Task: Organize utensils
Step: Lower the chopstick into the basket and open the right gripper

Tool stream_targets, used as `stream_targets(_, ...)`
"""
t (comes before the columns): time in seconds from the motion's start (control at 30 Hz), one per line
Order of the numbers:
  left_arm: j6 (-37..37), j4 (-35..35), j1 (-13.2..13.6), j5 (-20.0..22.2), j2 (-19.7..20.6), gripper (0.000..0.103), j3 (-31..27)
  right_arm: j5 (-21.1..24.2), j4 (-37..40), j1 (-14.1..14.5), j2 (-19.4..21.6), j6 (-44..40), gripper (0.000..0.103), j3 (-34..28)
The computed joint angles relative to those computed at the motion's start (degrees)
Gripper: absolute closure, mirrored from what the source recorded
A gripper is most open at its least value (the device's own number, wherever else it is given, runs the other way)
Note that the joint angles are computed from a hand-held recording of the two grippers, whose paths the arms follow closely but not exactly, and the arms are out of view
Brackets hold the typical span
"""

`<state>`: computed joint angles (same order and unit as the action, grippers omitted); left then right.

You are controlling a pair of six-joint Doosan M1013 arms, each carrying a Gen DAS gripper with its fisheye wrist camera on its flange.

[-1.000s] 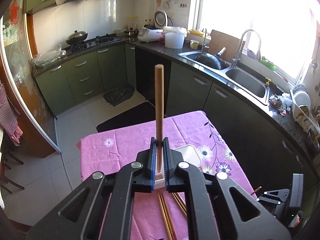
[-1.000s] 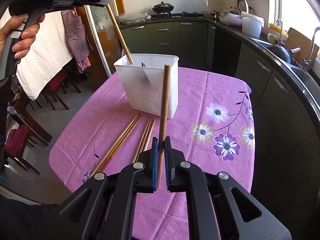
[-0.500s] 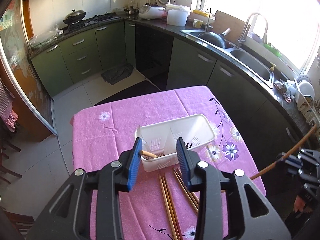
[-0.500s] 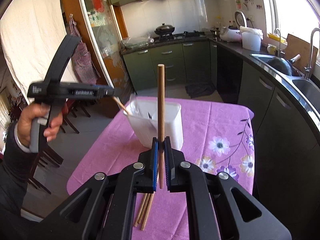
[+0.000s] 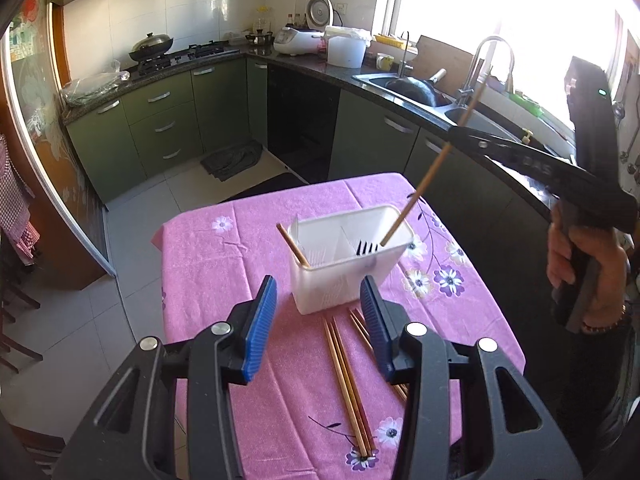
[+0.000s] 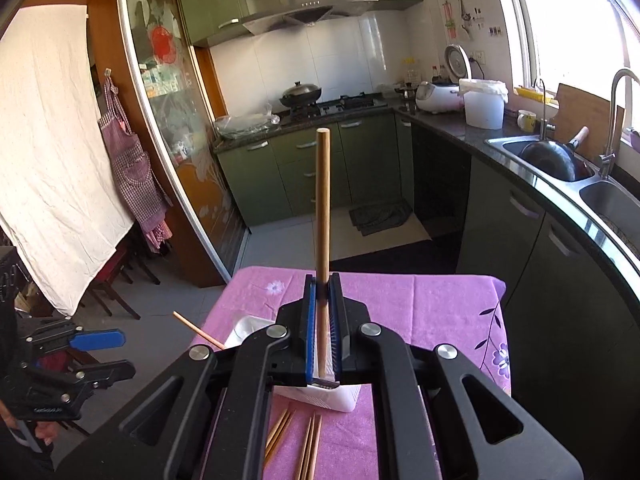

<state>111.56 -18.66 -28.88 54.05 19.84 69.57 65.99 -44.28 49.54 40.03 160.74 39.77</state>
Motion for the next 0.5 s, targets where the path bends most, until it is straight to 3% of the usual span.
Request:
stream_targets(0.13,1.26,-1.78,0.22,4.42,0.26,0.061,1.23,2.02,5.29,-1.18,2.58,-3.83,0.096,-2.44)
stream_targets(0.23,1.68,-1.36,-0.08,5.22,0.16,0.061,2.32,1.25,7.25,-1.41,2.88,-4.99,0.095,-1.87)
stream_targets(0.5,0.6,1.03,-1.32,7.31,1.62,0.061,3.3,-2.55,2.46,1.22,-2.45,-1.25,0.094,6.45)
